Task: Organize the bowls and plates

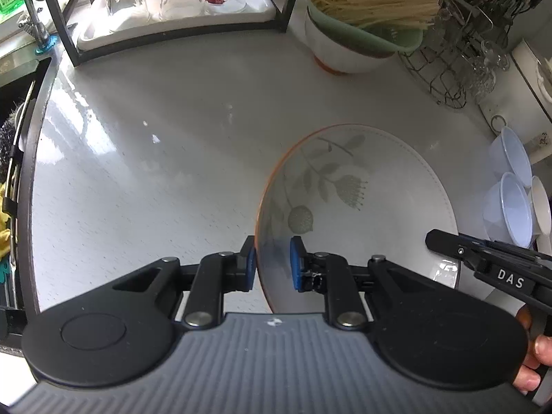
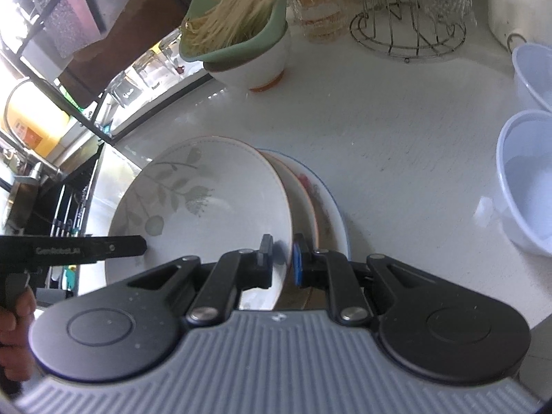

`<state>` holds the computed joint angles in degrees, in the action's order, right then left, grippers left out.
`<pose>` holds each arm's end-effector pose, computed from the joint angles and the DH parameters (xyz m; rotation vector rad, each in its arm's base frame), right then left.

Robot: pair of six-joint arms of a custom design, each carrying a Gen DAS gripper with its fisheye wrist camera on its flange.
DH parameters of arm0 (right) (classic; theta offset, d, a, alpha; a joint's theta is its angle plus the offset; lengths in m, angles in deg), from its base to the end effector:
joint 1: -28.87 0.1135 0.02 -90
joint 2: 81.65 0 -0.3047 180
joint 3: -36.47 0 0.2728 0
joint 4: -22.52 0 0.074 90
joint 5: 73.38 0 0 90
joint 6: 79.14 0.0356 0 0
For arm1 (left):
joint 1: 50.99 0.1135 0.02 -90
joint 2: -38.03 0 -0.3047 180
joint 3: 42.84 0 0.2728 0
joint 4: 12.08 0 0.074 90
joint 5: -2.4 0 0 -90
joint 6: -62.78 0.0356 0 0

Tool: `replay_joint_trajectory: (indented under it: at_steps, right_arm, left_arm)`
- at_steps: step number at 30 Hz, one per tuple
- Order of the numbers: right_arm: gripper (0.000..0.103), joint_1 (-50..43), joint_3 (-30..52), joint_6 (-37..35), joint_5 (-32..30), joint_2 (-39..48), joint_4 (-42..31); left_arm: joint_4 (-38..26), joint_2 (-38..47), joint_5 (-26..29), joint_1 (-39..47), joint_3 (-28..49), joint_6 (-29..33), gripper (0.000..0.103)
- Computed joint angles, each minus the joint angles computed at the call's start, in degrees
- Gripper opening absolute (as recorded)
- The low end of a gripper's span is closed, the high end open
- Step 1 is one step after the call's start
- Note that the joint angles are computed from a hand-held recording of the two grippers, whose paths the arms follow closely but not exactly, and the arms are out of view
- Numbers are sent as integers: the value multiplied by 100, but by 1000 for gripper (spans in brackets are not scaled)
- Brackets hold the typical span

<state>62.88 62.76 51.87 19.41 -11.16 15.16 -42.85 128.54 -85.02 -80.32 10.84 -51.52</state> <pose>0.1518 0.1003 0.1247 0.1764 2.5314 0.4896 0.2458 -0.1399 0.1534 0.1352 2.7935 -0.3060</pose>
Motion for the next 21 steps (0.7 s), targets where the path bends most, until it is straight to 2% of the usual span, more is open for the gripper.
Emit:
replay_joint_trajectory:
  at_steps: [8,15,21]
  right_arm:
    - [14,112,-54,405,115,-486,-424]
    - [14,103,-52,457,158,-797,-689]
    - [16,112,11,493,186,-1040,-998]
  left_arm:
    - [39,-76,152,33,-104,-236,22]
    - [17,-300,495,256,-257,-265,22]
    - [57,-422,499,314,-398,-240,22]
